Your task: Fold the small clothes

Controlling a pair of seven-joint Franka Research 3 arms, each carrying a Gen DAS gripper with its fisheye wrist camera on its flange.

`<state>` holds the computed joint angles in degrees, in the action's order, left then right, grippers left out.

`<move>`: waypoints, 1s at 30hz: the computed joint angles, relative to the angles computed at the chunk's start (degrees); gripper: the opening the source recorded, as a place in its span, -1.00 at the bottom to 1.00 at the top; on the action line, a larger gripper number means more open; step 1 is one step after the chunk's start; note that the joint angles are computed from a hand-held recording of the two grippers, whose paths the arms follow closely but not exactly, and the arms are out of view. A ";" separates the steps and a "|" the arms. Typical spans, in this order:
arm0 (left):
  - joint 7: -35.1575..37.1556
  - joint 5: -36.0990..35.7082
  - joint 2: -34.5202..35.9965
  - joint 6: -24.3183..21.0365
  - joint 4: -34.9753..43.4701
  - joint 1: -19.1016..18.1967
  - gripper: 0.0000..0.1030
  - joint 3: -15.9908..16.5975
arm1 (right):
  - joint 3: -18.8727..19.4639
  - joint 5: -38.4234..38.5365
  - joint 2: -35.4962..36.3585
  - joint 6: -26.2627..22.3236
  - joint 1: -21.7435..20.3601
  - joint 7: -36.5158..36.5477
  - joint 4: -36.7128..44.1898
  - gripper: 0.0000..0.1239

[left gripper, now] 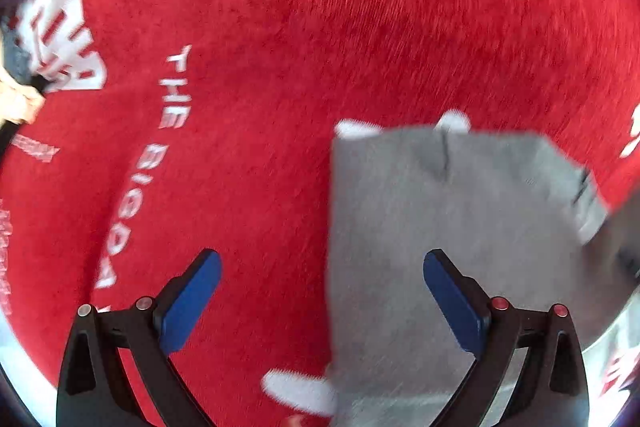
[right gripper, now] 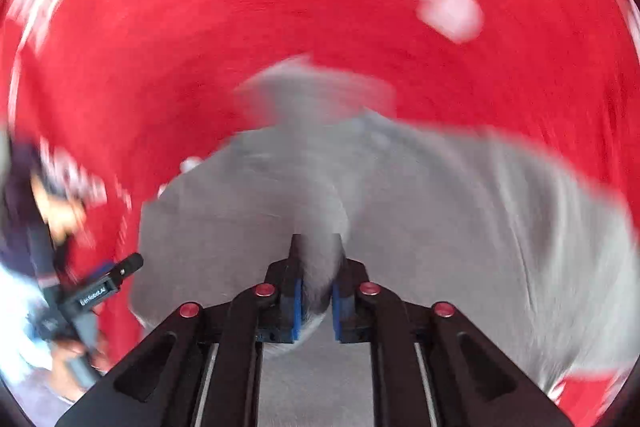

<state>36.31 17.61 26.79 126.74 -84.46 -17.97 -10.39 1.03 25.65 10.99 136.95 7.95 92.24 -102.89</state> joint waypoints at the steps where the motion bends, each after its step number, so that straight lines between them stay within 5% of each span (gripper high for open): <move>1: 1.46 -2.37 0.67 1.48 0.41 1.32 0.96 -0.81 | -0.39 2.05 -0.29 -1.53 -0.94 0.89 -0.88 -0.42; 3: 5.44 -8.19 3.54 2.33 3.06 4.14 0.96 -2.44 | -0.59 7.85 -1.04 -3.02 -2.88 0.14 -3.22 0.06; 7: 6.47 -9.77 7.70 0.46 8.44 4.29 0.92 -1.24 | -0.45 20.41 -3.30 -2.06 -4.93 -4.39 -7.99 0.06; 8: 6.79 -10.75 7.95 1.17 8.53 4.80 0.82 -1.42 | -0.62 21.83 -3.25 -1.93 -5.07 -4.44 -8.03 0.06; 10: 7.48 -13.09 8.80 1.25 9.39 5.85 0.29 -1.94 | -0.77 24.70 -3.44 -1.33 -5.27 -4.75 -8.89 0.06; 11: 7.85 -14.08 9.16 1.22 9.69 6.27 0.16 -2.16 | -0.77 24.85 -4.00 -1.18 -5.08 -4.27 -9.40 0.02; 13: 10.06 -15.90 9.32 3.08 9.14 7.21 -0.62 -3.01 | -1.00 23.76 -4.35 -1.29 -4.77 -2.67 -9.54 -0.25; 14: 11.06 -16.20 9.92 2.30 10.20 7.15 -0.71 -3.16 | -1.21 22.37 -4.23 -1.73 -4.65 -1.73 -9.38 -0.68; 16: 10.54 -15.51 9.62 2.65 10.24 6.29 -0.83 -2.31 | -1.36 19.75 -3.63 -2.12 -4.33 -0.04 -8.25 -0.87; 22: 9.68 -14.99 7.64 4.78 7.34 6.58 -0.83 -1.47 | -0.08 22.80 -1.52 -0.92 -4.24 -8.67 -3.28 -0.87; 26: 6.71 -14.55 6.34 7.33 4.06 6.62 -0.81 -0.65 | -0.50 18.08 1.30 -0.59 -3.86 -5.60 -1.76 -0.87; 27: 5.94 -13.94 6.25 6.61 4.25 6.37 -0.60 -0.35 | -0.60 17.83 1.75 -1.06 -4.14 -4.68 -2.04 -0.87; 28: 5.22 -12.27 6.56 3.76 5.77 5.55 -0.11 0.35 | -0.76 17.69 1.77 -1.69 -4.54 -3.83 -2.87 -0.86; 30: 4.03 -7.36 5.88 -1.09 6.75 3.61 0.48 2.08 | -0.28 20.35 0.93 -0.59 -5.31 -5.25 -4.72 -0.84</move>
<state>40.34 10.25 32.68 125.64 -77.72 -14.37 -8.32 0.75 46.00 11.93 136.36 2.64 86.99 -107.61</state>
